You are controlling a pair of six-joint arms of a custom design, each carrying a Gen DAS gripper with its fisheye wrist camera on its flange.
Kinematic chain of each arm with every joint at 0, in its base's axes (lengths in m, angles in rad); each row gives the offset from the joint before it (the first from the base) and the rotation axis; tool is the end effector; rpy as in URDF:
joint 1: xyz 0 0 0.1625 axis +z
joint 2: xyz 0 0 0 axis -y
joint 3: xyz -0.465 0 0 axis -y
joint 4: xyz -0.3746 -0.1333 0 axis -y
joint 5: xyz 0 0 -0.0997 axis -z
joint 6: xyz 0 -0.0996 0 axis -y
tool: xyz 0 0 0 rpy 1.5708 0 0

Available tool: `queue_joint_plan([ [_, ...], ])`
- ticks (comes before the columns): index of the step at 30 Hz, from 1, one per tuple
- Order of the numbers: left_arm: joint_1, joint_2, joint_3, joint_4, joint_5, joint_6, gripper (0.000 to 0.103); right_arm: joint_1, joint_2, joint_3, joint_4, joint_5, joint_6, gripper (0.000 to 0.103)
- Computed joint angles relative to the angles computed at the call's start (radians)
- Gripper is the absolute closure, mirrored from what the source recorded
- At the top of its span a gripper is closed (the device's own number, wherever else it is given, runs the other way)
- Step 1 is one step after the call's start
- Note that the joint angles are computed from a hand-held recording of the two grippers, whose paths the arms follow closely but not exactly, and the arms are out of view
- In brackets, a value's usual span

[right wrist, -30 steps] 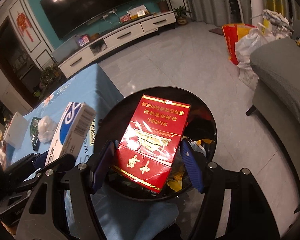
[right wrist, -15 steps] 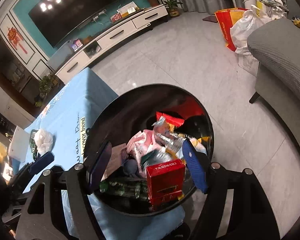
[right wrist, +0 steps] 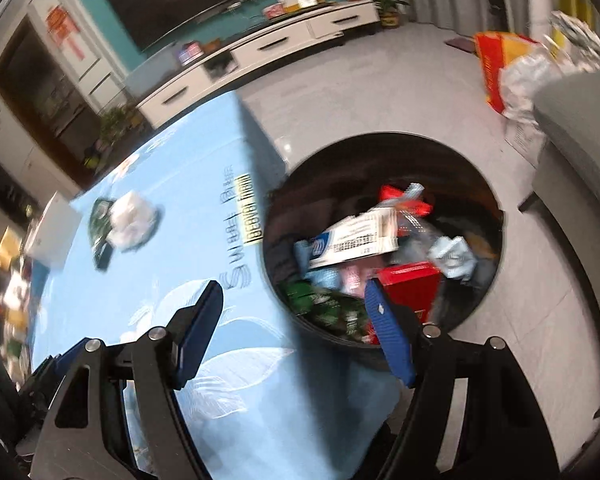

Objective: Collect trash
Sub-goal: 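Move both open tools back over the table toward the green and white bags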

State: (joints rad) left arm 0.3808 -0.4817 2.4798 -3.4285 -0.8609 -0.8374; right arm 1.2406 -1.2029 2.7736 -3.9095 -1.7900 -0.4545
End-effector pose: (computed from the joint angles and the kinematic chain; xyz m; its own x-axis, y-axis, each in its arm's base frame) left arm -0.2466 -0.3122 -0.0517 -0.8149 0.2206 -0.5359 0.4688 0.7946 -0.3858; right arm 0.0062 -0.3262 0.2211 -0.8880 0.1140 0.4455 -0.1743 0.8130 -0.5555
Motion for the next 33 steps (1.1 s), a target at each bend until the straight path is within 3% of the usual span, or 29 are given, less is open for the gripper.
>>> queue_joint_plan([
  [7,-0.042,-0.054,0.134,-0.073,0.032,-0.126,0.007,0.177,0.094,-0.013,-0.03,-0.101,0.028,0.031],
  [12,-0.047,-0.057,0.199,-0.152,0.041,-0.178,0.007,0.246,0.14,-0.023,-0.04,-0.145,0.035,0.031],
  [25,-0.038,-0.043,0.26,-0.278,0.046,-0.189,0.007,0.324,0.207,-0.044,-0.055,-0.208,0.05,0.031],
  [33,-0.02,-0.04,0.274,-0.317,0.054,-0.184,0.007,0.35,0.229,-0.066,-0.037,-0.208,0.051,0.031],
])
